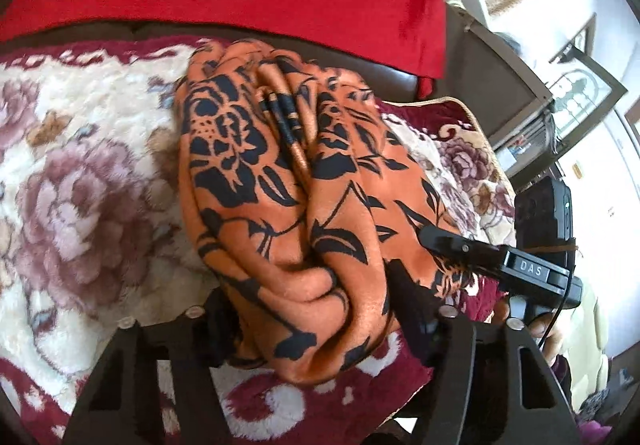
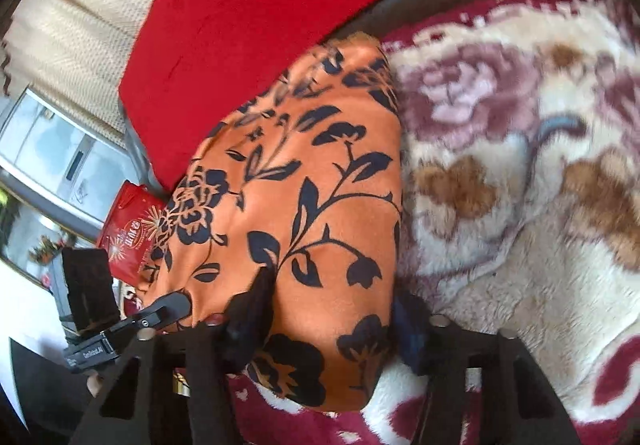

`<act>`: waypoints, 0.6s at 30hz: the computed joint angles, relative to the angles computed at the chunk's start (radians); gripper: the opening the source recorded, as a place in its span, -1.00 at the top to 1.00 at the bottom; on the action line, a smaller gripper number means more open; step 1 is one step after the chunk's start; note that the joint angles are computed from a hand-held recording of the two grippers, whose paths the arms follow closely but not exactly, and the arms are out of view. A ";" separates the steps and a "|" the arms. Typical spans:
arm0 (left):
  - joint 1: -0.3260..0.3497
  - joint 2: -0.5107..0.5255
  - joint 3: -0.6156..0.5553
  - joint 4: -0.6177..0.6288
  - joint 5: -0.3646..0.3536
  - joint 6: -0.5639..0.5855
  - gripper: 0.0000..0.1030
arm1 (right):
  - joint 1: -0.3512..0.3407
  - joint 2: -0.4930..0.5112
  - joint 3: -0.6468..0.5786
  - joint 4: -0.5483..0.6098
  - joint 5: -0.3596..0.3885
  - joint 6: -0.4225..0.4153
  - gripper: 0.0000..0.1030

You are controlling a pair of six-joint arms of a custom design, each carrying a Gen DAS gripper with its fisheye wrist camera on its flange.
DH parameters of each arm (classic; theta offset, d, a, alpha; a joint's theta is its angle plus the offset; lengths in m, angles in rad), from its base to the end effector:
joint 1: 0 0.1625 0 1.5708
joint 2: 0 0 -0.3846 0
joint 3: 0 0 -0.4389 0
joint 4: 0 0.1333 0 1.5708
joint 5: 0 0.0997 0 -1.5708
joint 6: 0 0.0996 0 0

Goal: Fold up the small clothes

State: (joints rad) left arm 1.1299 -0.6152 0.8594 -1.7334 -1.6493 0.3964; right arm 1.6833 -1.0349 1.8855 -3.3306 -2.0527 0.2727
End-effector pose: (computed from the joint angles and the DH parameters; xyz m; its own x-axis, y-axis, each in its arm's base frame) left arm -0.2412 -0.8053 0.1713 -0.6700 0.7351 0.1036 0.7415 0.6694 0.0450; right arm 0.1558 -0.6031 0.1877 -0.9061 0.4186 0.0617 0.1818 0.5169 -0.8365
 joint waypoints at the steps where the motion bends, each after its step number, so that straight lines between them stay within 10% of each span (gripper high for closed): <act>1: 0.002 0.000 -0.002 0.007 -0.017 0.006 -0.21 | 0.014 0.012 -0.009 -0.025 -0.032 -0.018 0.10; 7: -0.018 0.002 0.013 0.059 -0.035 0.010 -0.20 | 0.055 0.034 -0.022 -0.146 -0.152 -0.084 0.15; 13: -0.021 0.022 -0.038 0.108 0.027 -0.025 -0.32 | 0.045 0.007 -0.029 0.019 -0.174 -0.012 0.11; 18: -0.034 -0.052 0.063 -0.073 0.085 0.028 -0.43 | 0.082 0.016 -0.030 -0.031 -0.265 -0.043 -0.02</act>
